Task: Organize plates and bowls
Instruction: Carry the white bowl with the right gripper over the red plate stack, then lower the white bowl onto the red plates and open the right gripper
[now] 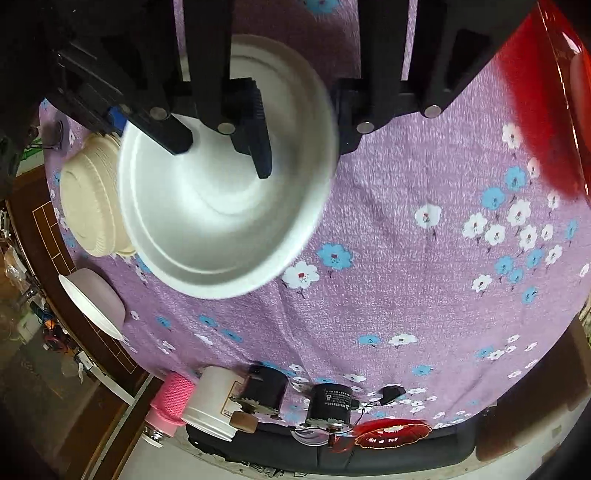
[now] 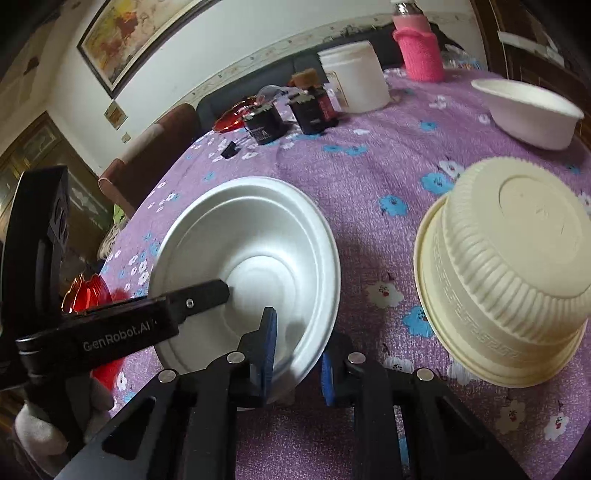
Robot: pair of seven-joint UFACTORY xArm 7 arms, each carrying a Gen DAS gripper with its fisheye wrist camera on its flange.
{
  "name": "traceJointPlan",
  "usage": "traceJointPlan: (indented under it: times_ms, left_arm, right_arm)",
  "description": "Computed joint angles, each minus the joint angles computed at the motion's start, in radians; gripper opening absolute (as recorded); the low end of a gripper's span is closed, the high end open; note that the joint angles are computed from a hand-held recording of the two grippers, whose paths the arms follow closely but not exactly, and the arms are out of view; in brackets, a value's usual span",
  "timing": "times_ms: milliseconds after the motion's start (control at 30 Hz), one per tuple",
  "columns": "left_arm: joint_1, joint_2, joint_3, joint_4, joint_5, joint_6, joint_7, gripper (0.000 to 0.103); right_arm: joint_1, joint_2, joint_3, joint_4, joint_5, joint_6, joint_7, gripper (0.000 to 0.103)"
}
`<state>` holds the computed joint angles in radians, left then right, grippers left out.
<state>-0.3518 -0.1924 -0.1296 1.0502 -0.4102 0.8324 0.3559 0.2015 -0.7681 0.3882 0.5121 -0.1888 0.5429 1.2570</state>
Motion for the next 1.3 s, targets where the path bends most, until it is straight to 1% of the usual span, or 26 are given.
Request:
traceJointPlan:
  times_ms: [100, 267, 367, 533, 667, 733, 833, 900, 967, 1000, 1033, 1067, 1100, 1167, 1300]
  left_arm:
    - [0.001, -0.043, 0.009, -0.027, -0.01, -0.016, 0.003, 0.026]
    - [0.012, -0.121, 0.065, -0.045, -0.089, 0.025, 0.042, 0.026]
    - [0.028, -0.169, 0.098, -0.058, -0.124, 0.041, 0.065, 0.026]
    - [0.069, -0.249, 0.15, -0.087, -0.136, 0.019, 0.093, 0.028]
    - [0.1, -0.282, 0.203, -0.093, -0.153, 0.015, 0.121, 0.028]
    - [0.121, -0.292, 0.224, -0.094, -0.156, 0.006, 0.132, 0.028]
    - [0.158, -0.291, 0.255, -0.092, -0.151, -0.015, 0.148, 0.03]
    - [0.18, -0.288, 0.265, -0.092, -0.148, -0.036, 0.15, 0.03]
    - [0.206, -0.28, 0.273, -0.092, -0.132, -0.063, 0.151, 0.03]
    - [0.215, -0.273, 0.275, -0.091, -0.127, -0.071, 0.15, 0.031]
    - [0.226, -0.258, 0.279, -0.086, -0.12, -0.08, 0.147, 0.035]
    - [0.234, -0.242, 0.284, -0.079, -0.118, -0.083, 0.146, 0.036]
    - [0.243, -0.218, 0.291, -0.066, -0.118, -0.082, 0.143, 0.036]
    - [0.259, -0.183, 0.303, -0.041, -0.126, -0.062, 0.143, 0.036]
    - [0.303, -0.121, 0.305, -0.002, -0.138, -0.031, 0.143, 0.036]
  right_arm:
    - [0.002, -0.007, 0.004, -0.007, -0.004, -0.03, 0.004, 0.019]
    - [-0.004, -0.007, 0.029, 0.015, -0.015, -0.068, 0.01, 0.019]
    - [-0.016, 0.007, 0.062, 0.054, -0.026, -0.083, 0.024, 0.019]
    - [-0.048, 0.103, 0.125, 0.171, -0.068, -0.104, 0.041, 0.019]
    - [-0.08, 0.217, 0.176, 0.305, -0.136, -0.099, 0.048, 0.019]
    - [-0.1, 0.289, 0.211, 0.396, -0.193, -0.075, 0.054, 0.019]
    - [-0.105, 0.395, 0.242, 0.514, -0.285, -0.041, 0.062, 0.019]
    - [-0.112, 0.499, 0.282, 0.624, -0.361, 0.005, 0.069, 0.019]
    - [-0.103, 0.592, 0.301, 0.705, -0.422, 0.029, 0.075, 0.019]
    - [-0.095, 0.665, 0.32, 0.768, -0.469, 0.059, 0.082, 0.019]
    - [-0.08, 0.724, 0.331, 0.82, -0.514, 0.099, 0.087, 0.019]
    - [-0.063, 0.758, 0.329, 0.85, -0.538, 0.118, 0.086, 0.019]
    - [-0.036, 0.825, 0.332, 0.909, -0.575, 0.154, 0.085, 0.019]
    - [0.001, 0.888, 0.312, 0.962, -0.594, 0.177, 0.078, 0.019]
    - [0.071, 1.011, 0.273, 1.069, -0.576, 0.209, 0.028, 0.019]
